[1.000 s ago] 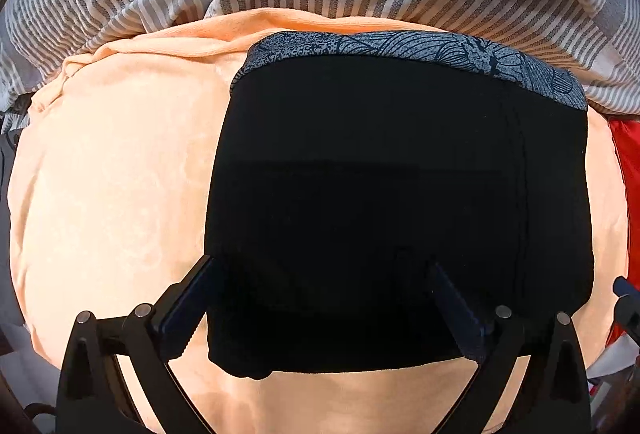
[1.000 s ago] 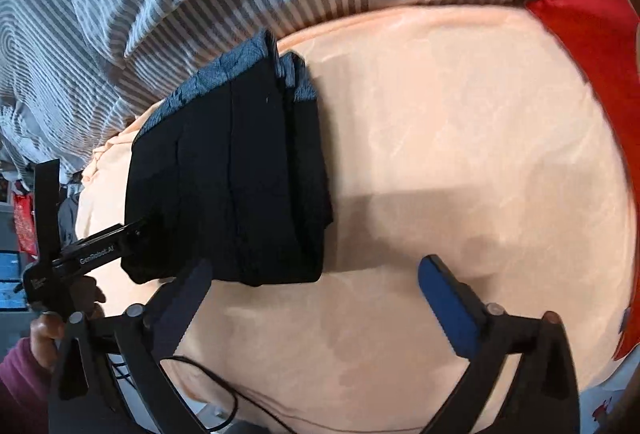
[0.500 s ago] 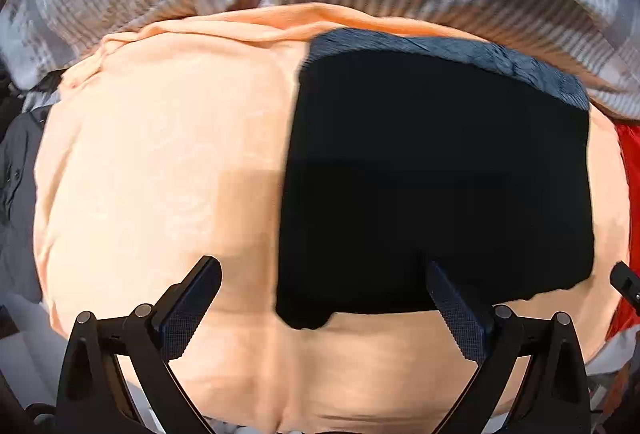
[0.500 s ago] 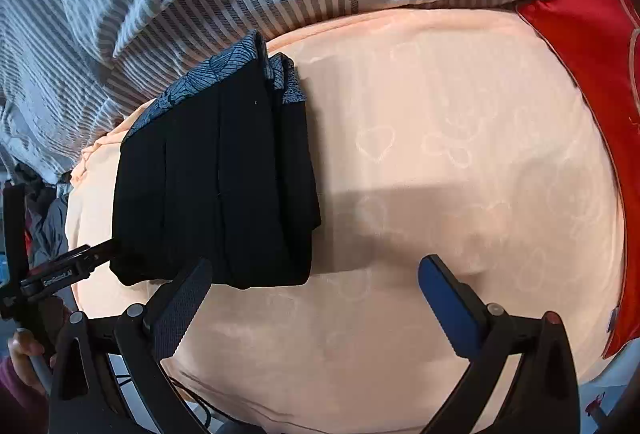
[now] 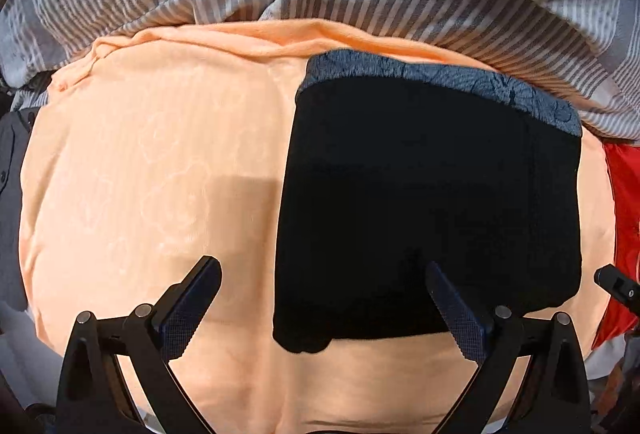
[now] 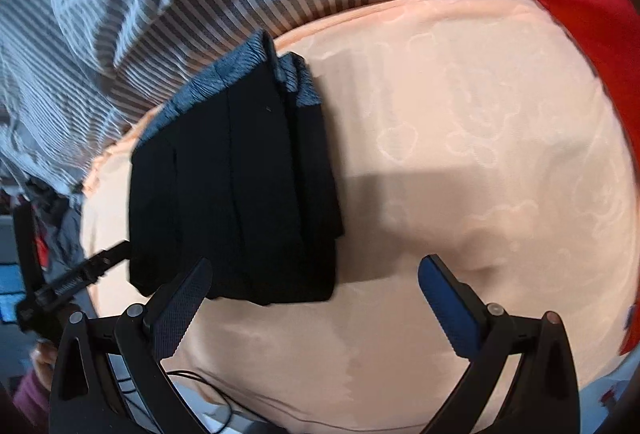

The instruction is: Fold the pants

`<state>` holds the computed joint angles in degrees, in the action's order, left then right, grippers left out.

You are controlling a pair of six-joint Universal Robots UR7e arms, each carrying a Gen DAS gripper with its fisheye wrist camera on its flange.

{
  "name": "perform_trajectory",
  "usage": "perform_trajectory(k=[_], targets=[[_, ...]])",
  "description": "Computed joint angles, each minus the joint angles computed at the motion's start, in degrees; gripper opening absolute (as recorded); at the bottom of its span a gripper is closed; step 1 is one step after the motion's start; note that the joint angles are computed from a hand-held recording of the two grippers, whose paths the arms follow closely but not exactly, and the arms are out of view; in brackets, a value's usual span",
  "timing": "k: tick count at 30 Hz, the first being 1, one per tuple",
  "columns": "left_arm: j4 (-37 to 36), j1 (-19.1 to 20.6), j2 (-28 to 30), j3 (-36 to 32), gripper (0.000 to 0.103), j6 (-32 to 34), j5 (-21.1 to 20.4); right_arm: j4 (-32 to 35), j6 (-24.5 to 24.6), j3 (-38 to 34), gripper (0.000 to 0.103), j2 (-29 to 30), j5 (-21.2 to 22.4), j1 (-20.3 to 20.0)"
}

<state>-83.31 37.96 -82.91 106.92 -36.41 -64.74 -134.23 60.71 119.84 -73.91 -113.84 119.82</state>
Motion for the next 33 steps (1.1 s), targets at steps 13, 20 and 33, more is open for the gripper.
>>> perform_trajectory(k=[13,20,33], targets=[[-2.89,3.12,2.84,-3.03,0.103,4.28,2.16,-6.98,-2.74,0.18,0.103,1.18,3.43,-3.94],[-4.26,4.28,3.13,-2.86,0.103,4.53,1.17,-8.12,-3.86,0.63,0.103,1.38,4.08,-5.49],[-6.22,5.78,3.46,-3.44,0.103,5.89,-1.86,-8.99,-5.05,1.01,0.103,1.41,4.89,-6.78]])
